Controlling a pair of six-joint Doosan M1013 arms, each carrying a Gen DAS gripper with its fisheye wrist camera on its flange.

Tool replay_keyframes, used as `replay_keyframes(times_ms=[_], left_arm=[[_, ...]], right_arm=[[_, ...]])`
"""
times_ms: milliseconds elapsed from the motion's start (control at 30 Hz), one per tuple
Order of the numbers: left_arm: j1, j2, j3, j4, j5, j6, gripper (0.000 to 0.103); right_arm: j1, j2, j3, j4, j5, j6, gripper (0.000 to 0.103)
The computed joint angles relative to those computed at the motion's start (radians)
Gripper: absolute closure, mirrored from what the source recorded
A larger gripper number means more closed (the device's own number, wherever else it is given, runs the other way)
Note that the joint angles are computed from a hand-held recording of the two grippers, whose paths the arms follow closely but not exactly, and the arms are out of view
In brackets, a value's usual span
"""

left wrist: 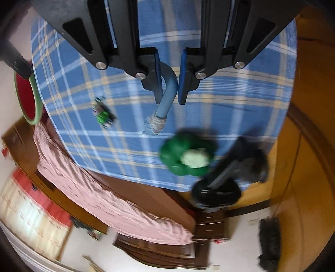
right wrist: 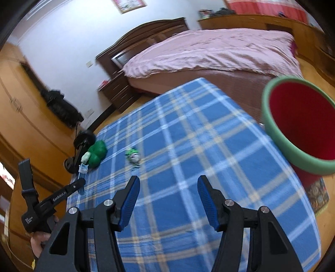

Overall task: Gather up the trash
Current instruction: 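Grasp the blue plastic tube with the left gripper while the right grasps the green figurine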

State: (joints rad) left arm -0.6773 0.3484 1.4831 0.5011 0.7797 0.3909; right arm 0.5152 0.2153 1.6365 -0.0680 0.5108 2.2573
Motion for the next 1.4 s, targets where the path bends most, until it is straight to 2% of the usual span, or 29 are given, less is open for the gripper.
replay_keyframes(times_ms=[200, 300, 433, 567, 733, 933, 1067, 1267, 1333, 1400], left_arm=[[0.022, -0.019, 0.044, 0.029, 0.001, -0.092, 0.089], [0.024, -0.021, 0.056, 0.039, 0.006, -0.113, 0.089], [0.025, -0.021, 0.065, 0.043, 0.006, -0.114, 0.089], [0.025, -0.017, 0.069, 0.062, 0.004, -0.120, 0.089], [0.033, -0.014, 0.072, 0.038, -0.022, -0.107, 0.089], [0.035, -0.013, 0.080, 0.042, -0.045, -0.110, 0.089], [0.040, -0.011, 0.086, 0.029, -0.062, -0.111, 0.089], [0.038, -0.014, 0.090, 0.040, -0.058, -0.124, 0.089], [0.036, -0.016, 0.091, 0.044, -0.060, -0.127, 0.089], [0.034, -0.020, 0.093, 0.049, -0.064, -0.132, 0.089]], right_arm=[[0.025, 0.074, -0.108, 0.041, 0.065, -0.153, 0.042], [0.027, 0.112, -0.152, 0.115, 0.095, -0.245, 0.042], [0.034, 0.161, -0.199, 0.133, 0.111, -0.291, 0.042], [0.042, 0.204, -0.232, 0.066, 0.111, -0.279, 0.042], [0.037, 0.245, -0.264, 0.053, 0.123, -0.260, 0.042], [0.040, 0.256, -0.268, 0.026, 0.111, -0.250, 0.042], [0.052, 0.263, -0.273, -0.048, 0.106, -0.195, 0.042], [0.068, 0.268, -0.274, -0.143, 0.107, -0.151, 0.049], [0.072, 0.271, -0.277, -0.174, 0.118, -0.145, 0.058], [0.071, 0.272, -0.278, -0.185, 0.121, -0.141, 0.070]])
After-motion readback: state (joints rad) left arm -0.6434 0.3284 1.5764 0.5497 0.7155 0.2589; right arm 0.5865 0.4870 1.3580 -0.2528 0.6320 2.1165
